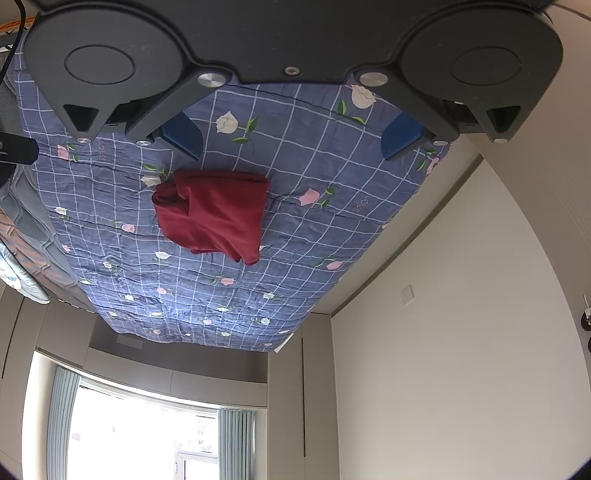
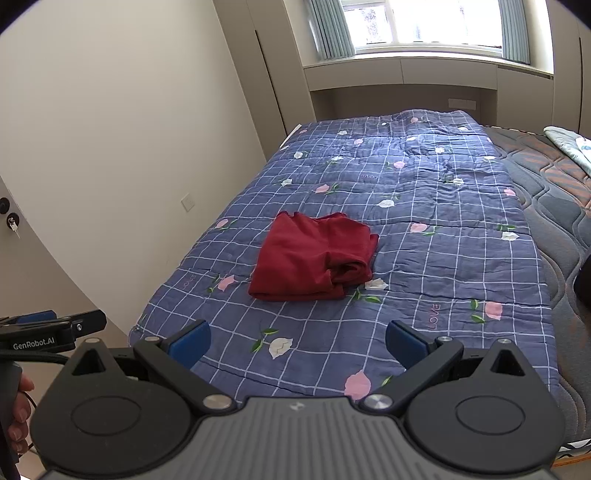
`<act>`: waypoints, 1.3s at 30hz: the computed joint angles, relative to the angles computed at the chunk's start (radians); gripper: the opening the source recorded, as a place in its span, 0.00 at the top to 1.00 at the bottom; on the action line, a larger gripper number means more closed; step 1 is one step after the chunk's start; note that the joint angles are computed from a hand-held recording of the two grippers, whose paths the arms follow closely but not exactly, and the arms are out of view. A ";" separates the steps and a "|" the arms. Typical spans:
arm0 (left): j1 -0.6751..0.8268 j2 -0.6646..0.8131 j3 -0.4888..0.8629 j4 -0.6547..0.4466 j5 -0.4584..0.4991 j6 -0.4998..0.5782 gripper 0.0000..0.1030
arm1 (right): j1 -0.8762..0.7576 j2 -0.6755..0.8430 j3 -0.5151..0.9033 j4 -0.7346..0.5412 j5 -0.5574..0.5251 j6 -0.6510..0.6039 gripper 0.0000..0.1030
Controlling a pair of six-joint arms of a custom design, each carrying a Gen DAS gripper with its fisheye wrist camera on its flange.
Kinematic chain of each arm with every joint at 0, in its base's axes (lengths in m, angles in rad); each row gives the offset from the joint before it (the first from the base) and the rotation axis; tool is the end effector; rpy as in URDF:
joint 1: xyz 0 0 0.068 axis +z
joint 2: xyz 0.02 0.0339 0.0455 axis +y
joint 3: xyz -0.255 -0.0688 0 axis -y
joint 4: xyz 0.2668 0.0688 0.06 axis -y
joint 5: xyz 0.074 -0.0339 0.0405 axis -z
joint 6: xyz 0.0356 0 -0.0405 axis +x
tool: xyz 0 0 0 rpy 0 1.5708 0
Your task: Fold small clothes
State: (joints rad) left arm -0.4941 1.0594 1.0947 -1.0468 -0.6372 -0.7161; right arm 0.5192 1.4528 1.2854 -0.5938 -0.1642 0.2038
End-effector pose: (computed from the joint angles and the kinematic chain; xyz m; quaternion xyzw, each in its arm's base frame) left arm 0.1986 -0.0829 0.3183 -0.1870 0.8976 0.0985 0.3868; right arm 0.2941 0.1748 0.3062 -0.1758 0.8996 0.2093 0.3405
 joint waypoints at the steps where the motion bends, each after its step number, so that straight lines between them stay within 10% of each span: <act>1: 0.001 -0.002 0.001 -0.003 0.001 0.000 0.01 | 0.000 0.000 0.001 0.000 0.000 0.000 0.00; 39: 0.036 -0.031 -0.024 -0.006 0.023 -0.004 0.01 | 0.038 0.029 0.014 0.004 0.013 0.021 0.00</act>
State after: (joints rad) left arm -0.4583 1.0282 1.0704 -1.0531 -0.6139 -0.7201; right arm 0.5567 1.4822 1.2998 -0.5898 -0.1508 0.2245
